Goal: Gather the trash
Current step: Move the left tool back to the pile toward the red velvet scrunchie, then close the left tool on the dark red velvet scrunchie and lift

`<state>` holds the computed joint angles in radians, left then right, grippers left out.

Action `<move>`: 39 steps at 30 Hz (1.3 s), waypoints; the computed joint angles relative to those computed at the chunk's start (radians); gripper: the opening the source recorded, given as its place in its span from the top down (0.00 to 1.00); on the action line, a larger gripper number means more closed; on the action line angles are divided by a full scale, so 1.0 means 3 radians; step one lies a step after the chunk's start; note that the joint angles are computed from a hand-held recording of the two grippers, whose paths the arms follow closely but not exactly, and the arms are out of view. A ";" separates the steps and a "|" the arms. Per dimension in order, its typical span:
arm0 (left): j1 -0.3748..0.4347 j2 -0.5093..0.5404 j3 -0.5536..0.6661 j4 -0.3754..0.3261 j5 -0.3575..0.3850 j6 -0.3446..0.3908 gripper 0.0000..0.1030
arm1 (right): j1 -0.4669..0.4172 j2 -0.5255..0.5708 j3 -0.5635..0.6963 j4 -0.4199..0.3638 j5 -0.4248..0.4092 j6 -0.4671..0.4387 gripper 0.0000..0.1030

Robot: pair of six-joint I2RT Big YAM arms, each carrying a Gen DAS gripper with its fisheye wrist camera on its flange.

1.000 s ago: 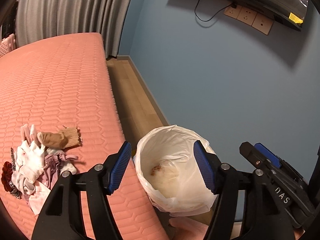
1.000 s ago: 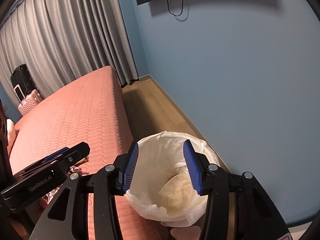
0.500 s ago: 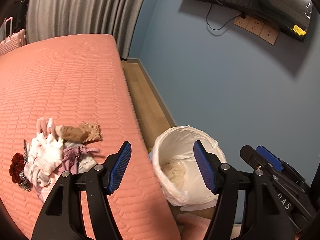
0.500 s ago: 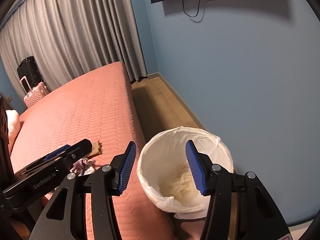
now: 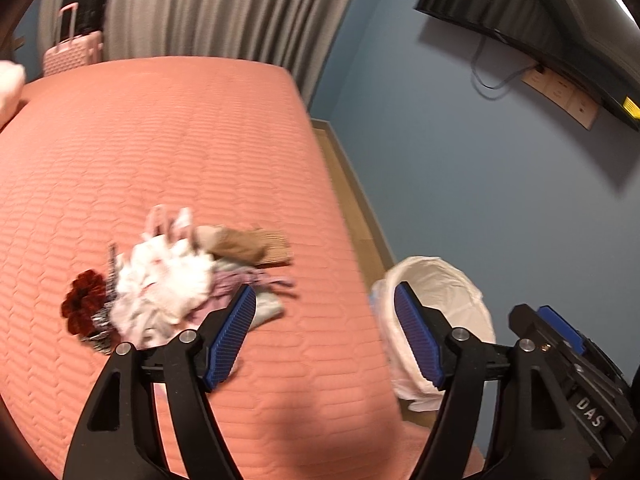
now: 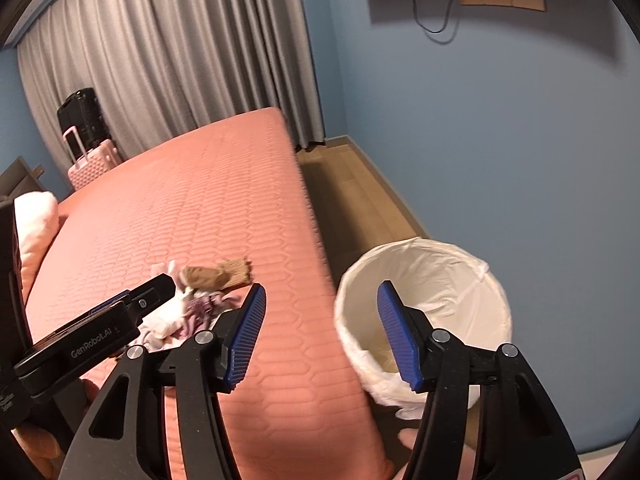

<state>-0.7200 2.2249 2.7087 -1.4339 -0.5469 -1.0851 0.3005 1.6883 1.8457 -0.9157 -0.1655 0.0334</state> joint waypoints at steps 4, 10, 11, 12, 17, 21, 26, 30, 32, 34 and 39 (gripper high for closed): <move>0.0034 -0.0549 -0.0994 0.0306 -0.0052 -0.0193 0.31 | 0.0124 -0.0034 -0.0080 0.0000 0.0016 -0.0024 0.44; 0.0116 -0.1090 -0.1924 0.0413 -0.0116 -0.0498 0.28 | 0.0334 -0.0021 -0.0099 -0.0035 0.0031 -0.0018 0.43; 0.0129 -0.1164 -0.2051 0.0426 -0.0122 -0.0545 0.28 | 0.0371 -0.0004 -0.0077 -0.0049 0.0045 -0.0011 0.42; 0.0146 -0.1248 -0.2192 0.0441 -0.0120 -0.0607 0.28 | 0.0404 0.0002 -0.0079 -0.0056 0.0046 -0.0010 0.42; 0.0230 -0.1625 -0.2835 0.0533 -0.0081 -0.0875 0.28 | 0.0598 0.0057 -0.0119 -0.0099 0.0058 0.0005 0.42; 0.0304 -0.1823 -0.3195 0.0574 0.0008 -0.1026 0.28 | 0.0716 0.0148 -0.0085 -0.0151 0.0067 0.0003 0.42; 0.0408 -0.1986 -0.3540 0.0662 0.0130 -0.1130 0.28 | 0.0879 0.0261 -0.0082 -0.0194 0.0088 0.0018 0.42; 0.0498 -0.2052 -0.3738 0.0797 0.0260 -0.1125 0.28 | 0.0974 0.0370 -0.0044 -0.0259 0.0092 -0.0007 0.42; 0.0547 -0.2085 -0.3838 0.0907 0.0349 -0.1115 0.28 | 0.1017 0.0425 -0.0025 -0.0279 0.0103 -0.0024 0.42; 0.0595 -0.2113 -0.3930 0.1034 0.0421 -0.1088 0.29 | 0.1056 0.0493 0.0023 -0.0318 0.0115 -0.0030 0.42; 0.0681 -0.2110 -0.4025 0.1227 0.0581 -0.0997 0.42 | 0.1129 0.0673 0.0142 -0.0389 0.0110 -0.0023 0.42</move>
<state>-0.5158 1.5921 1.5011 -1.0656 -0.3726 -1.3840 0.6391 1.8902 1.8883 -1.0325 -0.1326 0.0264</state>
